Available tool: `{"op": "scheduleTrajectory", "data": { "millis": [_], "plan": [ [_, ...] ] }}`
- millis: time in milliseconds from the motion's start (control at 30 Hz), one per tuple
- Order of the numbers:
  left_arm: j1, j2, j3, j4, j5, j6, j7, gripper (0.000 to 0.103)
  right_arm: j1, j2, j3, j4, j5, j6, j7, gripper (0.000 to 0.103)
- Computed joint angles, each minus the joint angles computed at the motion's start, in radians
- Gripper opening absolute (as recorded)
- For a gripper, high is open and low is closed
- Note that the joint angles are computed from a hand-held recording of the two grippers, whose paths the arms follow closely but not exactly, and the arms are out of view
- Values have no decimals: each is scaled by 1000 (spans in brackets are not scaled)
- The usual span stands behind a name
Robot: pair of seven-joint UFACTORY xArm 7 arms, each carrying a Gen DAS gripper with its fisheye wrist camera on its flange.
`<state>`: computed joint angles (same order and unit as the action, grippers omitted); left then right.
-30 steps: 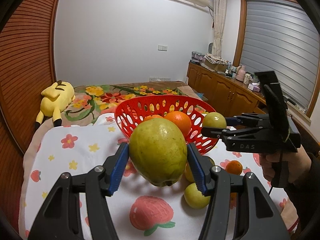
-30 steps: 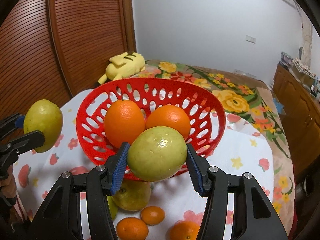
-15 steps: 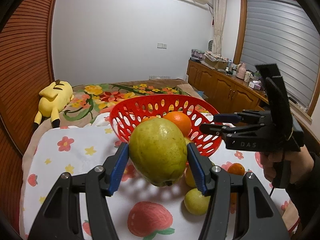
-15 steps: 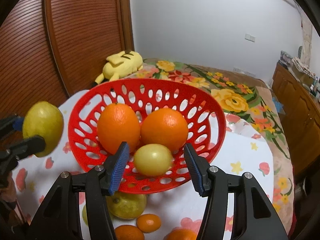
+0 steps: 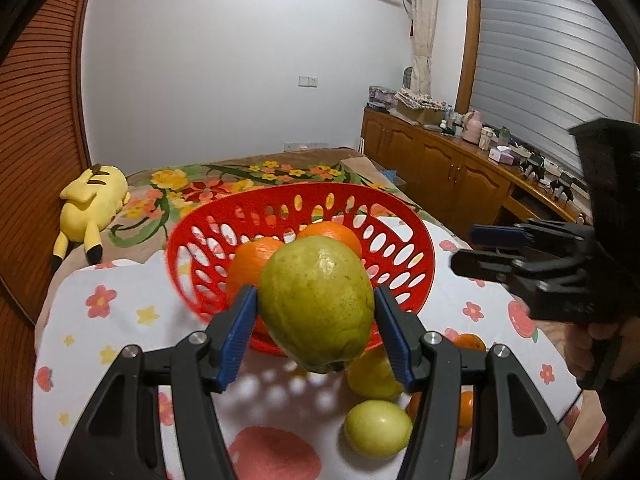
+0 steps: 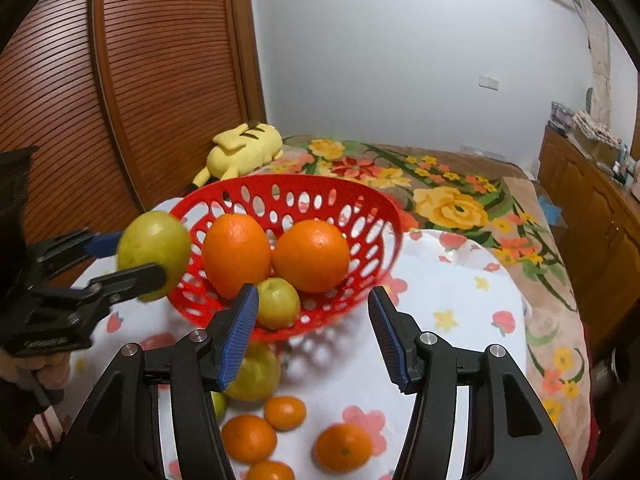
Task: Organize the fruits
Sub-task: 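Lower the pear and guava into the basket and open both tools, then close the left tool on a light green guava while the right tool grasps an orange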
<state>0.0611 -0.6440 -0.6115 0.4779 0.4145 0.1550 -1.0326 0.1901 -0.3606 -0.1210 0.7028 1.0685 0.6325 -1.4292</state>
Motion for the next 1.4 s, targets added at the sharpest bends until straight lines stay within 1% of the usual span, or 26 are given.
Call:
{"op": "scheduleTrajectory", "data": {
  "millis": [167,267,333,433,533,567,600,633,667,700,733,833,933,1000,1133,1233,1400],
  "plan": [
    [65,103,-60,72,42,-2,-9,58,-24,-31,-33,-32,-7,39,-16,59],
    [96,154,-86,116,84,7,-26,58,-39,-38,-45,-47,-9,52,-25,59],
    [100,179,-91,138,112,18,-42,58,-48,-41,-51,-53,-13,61,-28,59],
    [113,214,-107,177,162,42,-83,58,-60,-42,-58,-60,-15,74,-35,59],
    [124,244,-132,213,217,95,-128,59,-71,-40,-61,-67,-17,81,-41,59],
    [123,252,-134,217,235,100,-142,59,-75,-43,-61,-71,-18,82,-42,59],
    [124,255,-136,221,256,102,-161,61,-78,-44,-62,-74,-19,84,-41,59],
    [145,237,-155,217,300,94,-202,62,-81,-44,-64,-77,-18,88,-42,59],
    [157,216,-168,215,335,95,-233,67,-84,-44,-66,-76,-18,94,-41,59],
    [155,206,-164,215,355,97,-249,67,-86,-43,-67,-78,-18,98,-43,59],
    [136,197,-147,210,360,101,-255,67,-89,-44,-66,-81,-18,99,-44,59],
    [53,177,-60,181,349,90,-249,68,-93,-53,-63,-99,-16,93,-53,59],
    [-10,125,-6,132,325,83,-240,69,-93,-64,-60,-121,-11,77,-62,59],
    [-42,90,16,100,297,79,-226,70,-92,-73,-62,-137,-6,64,-67,59],
    [-98,-15,38,14,223,64,-200,70,-95,-84,-76,-160,3,64,-68,59],
    [-135,-72,43,-36,165,68,-175,71,-102,-86,-85,-171,4,69,-63,59],
    [-157,-134,21,-107,82,61,-160,73,-119,-111,-95,-198,-15,85,-58,59]
  ]
}}
